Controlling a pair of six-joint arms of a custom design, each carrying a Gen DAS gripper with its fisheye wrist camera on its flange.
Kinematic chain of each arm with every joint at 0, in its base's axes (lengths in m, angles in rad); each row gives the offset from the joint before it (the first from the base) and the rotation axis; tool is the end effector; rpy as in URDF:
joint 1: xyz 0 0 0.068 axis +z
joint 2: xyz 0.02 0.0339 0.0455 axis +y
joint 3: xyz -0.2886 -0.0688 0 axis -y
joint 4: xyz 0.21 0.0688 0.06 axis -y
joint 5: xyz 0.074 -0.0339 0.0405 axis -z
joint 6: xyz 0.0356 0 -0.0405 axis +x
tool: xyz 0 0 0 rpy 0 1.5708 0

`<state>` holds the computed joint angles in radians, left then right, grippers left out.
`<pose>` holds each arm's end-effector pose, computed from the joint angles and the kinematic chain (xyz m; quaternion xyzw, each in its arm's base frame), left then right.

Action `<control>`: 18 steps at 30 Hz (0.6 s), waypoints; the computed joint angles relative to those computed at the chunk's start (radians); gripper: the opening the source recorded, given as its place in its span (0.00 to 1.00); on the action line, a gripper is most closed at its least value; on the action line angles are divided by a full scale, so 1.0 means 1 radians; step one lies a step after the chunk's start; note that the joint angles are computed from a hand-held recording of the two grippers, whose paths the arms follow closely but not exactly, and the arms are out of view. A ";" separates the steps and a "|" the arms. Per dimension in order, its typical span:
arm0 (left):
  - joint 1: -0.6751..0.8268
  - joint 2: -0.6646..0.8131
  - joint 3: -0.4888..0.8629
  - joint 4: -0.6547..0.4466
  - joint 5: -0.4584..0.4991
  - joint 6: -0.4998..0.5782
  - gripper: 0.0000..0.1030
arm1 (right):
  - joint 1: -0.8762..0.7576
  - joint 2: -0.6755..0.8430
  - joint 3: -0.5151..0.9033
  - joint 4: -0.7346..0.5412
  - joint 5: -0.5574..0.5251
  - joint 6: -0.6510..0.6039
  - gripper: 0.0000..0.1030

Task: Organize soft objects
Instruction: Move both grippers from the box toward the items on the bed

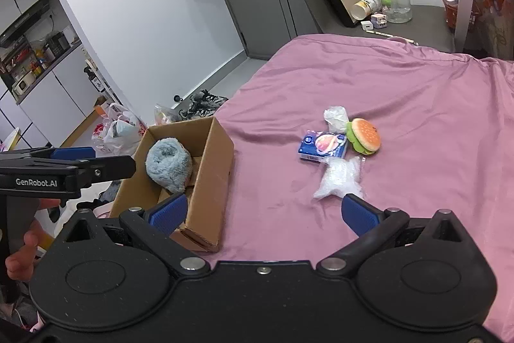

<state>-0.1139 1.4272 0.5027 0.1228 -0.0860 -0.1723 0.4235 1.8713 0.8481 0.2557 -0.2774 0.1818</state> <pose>0.2281 -0.0230 0.1890 -0.0432 0.9252 -0.0140 0.3766 0.3095 0.1502 0.1660 -0.1636 0.8984 0.2369 0.3317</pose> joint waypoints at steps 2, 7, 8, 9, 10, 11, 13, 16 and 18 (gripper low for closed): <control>-0.008 0.021 0.001 0.019 0.004 -0.002 1.00 | -0.014 0.004 -0.003 0.001 -0.008 -0.011 1.00; -0.037 0.082 0.018 0.056 0.009 -0.010 1.00 | -0.045 0.023 -0.012 0.018 0.004 -0.018 1.00; -0.043 0.098 0.025 0.064 0.009 -0.008 1.00 | -0.054 0.032 -0.010 0.020 0.003 -0.017 1.00; -0.047 0.112 0.029 0.069 0.011 -0.008 1.00 | -0.065 0.039 -0.009 0.023 -0.005 -0.015 1.00; -0.051 0.131 0.038 0.075 0.013 -0.008 1.00 | -0.077 0.046 -0.009 0.029 -0.016 -0.013 1.00; -0.052 0.146 0.043 0.081 0.015 -0.005 1.00 | -0.087 0.053 -0.010 0.037 -0.029 -0.014 1.00; -0.058 0.181 0.058 0.093 0.016 0.005 1.00 | -0.104 0.065 -0.014 0.060 -0.047 -0.020 1.00; -0.062 0.228 0.084 0.102 0.017 0.017 1.00 | -0.116 0.084 -0.006 0.075 -0.044 -0.035 1.00; -0.061 0.252 0.093 0.118 0.023 0.014 1.00 | -0.124 0.105 0.009 0.079 -0.046 -0.042 1.00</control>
